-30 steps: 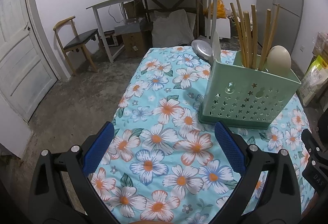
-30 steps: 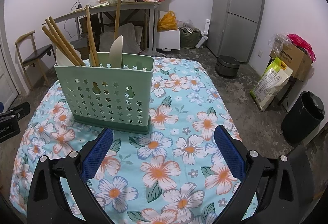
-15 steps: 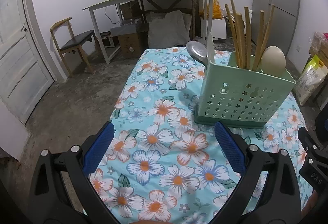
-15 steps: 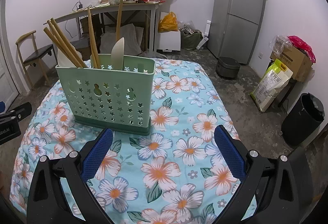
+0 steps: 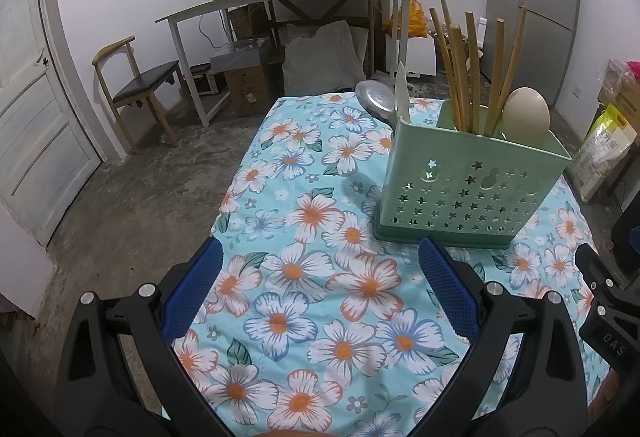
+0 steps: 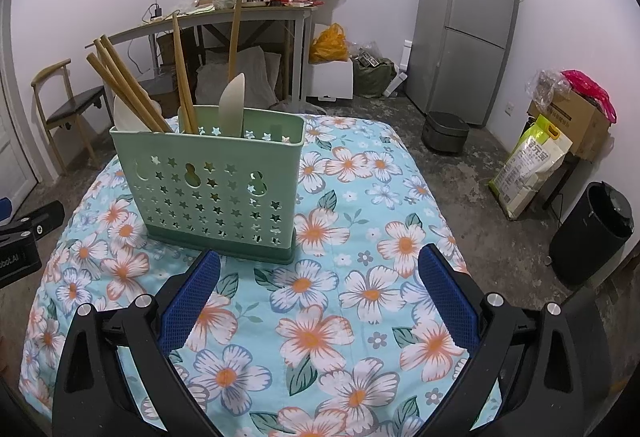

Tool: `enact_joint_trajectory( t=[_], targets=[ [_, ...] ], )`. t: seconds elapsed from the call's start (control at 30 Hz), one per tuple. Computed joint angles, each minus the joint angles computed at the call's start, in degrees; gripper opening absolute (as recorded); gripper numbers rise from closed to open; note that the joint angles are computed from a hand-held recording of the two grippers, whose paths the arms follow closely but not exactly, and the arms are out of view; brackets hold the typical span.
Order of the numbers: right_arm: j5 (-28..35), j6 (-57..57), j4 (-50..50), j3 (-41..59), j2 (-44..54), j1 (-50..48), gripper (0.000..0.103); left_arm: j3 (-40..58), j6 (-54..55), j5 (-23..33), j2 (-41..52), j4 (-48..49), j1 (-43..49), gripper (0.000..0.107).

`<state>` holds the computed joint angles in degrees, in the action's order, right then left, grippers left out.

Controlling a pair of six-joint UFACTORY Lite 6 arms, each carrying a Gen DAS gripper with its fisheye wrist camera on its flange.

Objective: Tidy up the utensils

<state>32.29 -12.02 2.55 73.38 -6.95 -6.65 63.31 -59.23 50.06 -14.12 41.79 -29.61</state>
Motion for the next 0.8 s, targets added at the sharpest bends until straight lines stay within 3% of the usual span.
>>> enact_joint_trajectory(
  t=[0.8],
  targets=[
    [-0.16,-0.26,0.22,-0.20,-0.11,-0.11,0.096,0.08,-0.20,0.21,0.06,0.03,-0.17,0.095]
  ],
)
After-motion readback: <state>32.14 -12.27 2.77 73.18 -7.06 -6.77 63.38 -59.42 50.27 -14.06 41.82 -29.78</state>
